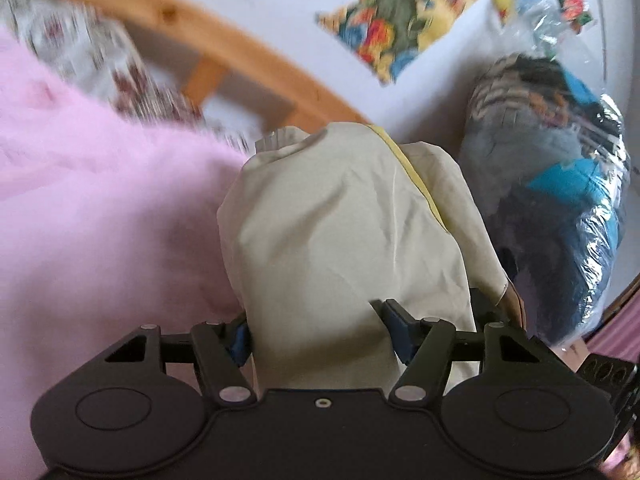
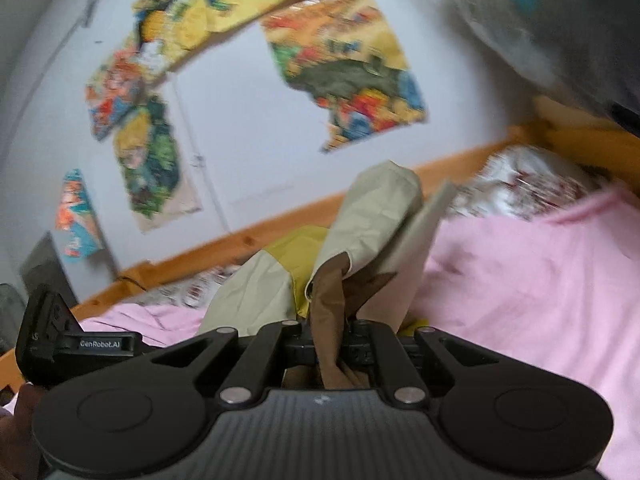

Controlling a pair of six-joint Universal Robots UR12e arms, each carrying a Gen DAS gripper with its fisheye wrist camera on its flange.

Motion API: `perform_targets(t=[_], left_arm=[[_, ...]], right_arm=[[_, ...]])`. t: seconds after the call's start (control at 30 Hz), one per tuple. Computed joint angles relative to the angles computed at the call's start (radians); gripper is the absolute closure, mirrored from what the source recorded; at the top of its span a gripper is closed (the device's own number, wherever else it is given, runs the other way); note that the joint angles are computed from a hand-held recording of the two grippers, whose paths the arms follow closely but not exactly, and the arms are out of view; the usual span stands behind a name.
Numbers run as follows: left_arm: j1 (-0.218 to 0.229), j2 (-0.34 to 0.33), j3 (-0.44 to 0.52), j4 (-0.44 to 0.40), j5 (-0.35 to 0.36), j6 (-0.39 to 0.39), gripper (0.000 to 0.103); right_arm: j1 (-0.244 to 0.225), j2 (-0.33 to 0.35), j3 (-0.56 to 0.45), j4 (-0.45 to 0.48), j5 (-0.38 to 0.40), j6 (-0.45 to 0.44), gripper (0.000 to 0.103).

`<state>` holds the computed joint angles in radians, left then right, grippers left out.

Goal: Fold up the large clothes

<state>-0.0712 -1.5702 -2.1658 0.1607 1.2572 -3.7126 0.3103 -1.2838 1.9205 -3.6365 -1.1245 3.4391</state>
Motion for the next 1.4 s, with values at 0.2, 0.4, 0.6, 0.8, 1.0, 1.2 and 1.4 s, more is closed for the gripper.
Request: perform_targets(t=[0.2, 0.4, 0.6, 0.8, 1.0, 1.2, 1.4], left_arm=[[0.027, 0.051, -0.047, -0.118, 0.078, 0.055, 0.036], [0.002, 0.021, -0.067, -0.095, 0.157, 0.015, 0.024], [-0.069, 0.031, -0.023, -0.218, 0.286, 0.012, 0.007], [-0.153, 0.051, -0.010, -0.286, 0.454, -0.047, 0.002], [-0.223, 0.079, -0.002, -0.307, 0.584, -0.085, 0.001], [-0.293, 0.123, -0.007, -0.269, 0.707, -0.045, 0.001], [-0.374, 0.163, -0.023, -0.183, 0.825, 0.022, 0.001]], right_arm=[[0.040, 0.060, -0.044, 0.033, 0.026, 0.033, 0.097], [0.054, 0.065, -0.014, 0.186, -0.131, 0.099, 0.088], [0.041, 0.038, 0.031, 0.160, -0.151, 0.092, 0.062], [0.056, 0.002, 0.068, 0.123, -0.216, -0.005, 0.031], [0.064, -0.045, 0.101, 0.070, -0.252, -0.090, 0.015], [0.068, -0.098, 0.125, 0.016, -0.252, -0.136, 0.000], [0.082, -0.158, 0.156, -0.016, -0.264, -0.170, 0.000]])
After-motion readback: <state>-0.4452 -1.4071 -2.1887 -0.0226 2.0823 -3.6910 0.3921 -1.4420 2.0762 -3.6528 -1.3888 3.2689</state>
